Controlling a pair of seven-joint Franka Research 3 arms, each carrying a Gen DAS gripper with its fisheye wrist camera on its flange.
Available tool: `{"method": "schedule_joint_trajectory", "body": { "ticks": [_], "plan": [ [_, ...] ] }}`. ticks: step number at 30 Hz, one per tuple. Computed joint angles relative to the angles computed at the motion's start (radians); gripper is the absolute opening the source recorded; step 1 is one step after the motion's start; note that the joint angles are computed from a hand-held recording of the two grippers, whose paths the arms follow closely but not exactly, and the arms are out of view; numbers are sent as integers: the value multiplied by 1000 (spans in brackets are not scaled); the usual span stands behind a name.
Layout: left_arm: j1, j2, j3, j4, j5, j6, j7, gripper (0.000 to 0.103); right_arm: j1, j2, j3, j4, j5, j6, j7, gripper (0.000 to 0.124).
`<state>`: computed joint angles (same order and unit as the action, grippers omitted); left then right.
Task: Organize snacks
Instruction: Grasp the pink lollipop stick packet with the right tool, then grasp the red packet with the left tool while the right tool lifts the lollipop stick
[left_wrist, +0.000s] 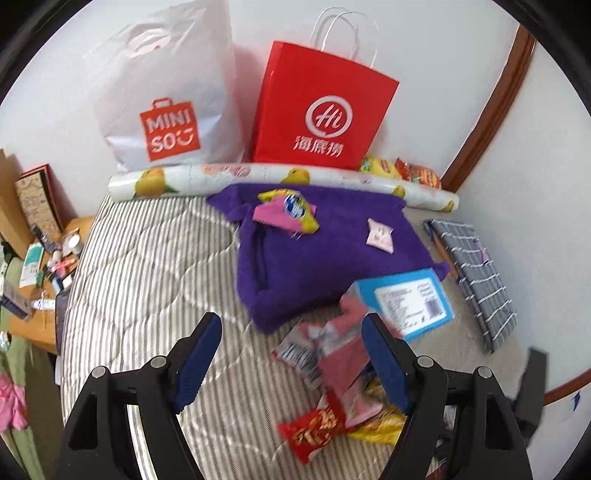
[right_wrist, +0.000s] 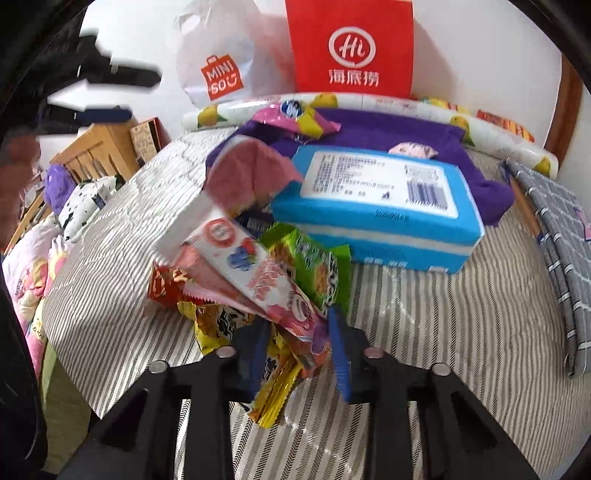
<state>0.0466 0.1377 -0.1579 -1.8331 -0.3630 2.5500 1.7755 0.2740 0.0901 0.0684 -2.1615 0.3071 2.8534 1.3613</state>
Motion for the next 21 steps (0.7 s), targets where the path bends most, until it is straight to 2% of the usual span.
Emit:
{"method": "schedule_joint_trajectory", "body": {
  "ticks": [3, 5, 9, 14, 16, 19, 21],
  "plan": [
    [2, -18, 0, -40, -13, 2, 9, 77, 0, -39, -7, -44, -4, 63, 42, 26],
    [-1, -32, 1, -75, -23, 8, 21, 77, -9, -73, -10, -71, 19, 66, 37, 26],
    [-13, -50, 3, -143, -33, 17, 42, 77, -44, -133, -26, -127, -178, 65, 228, 26],
    [-24, -51, -5, -202, -105, 26, 108, 77, -98, -181, -23, -187, -290, 47, 322, 26],
    [-29, -52, -11, -222, -145, 30, 161, 77, -107, -193, -21, -215, -289, 64, 330, 27],
    [-39, -46, -17, -233, -179, 49, 212, 77, -96, -199, -32, -235, -213, 75, 276, 27],
    [-46, -36, -17, -229, -166, 51, 209, 77, -94, -194, -28, -240, -189, 83, 263, 27]
  ]
}}
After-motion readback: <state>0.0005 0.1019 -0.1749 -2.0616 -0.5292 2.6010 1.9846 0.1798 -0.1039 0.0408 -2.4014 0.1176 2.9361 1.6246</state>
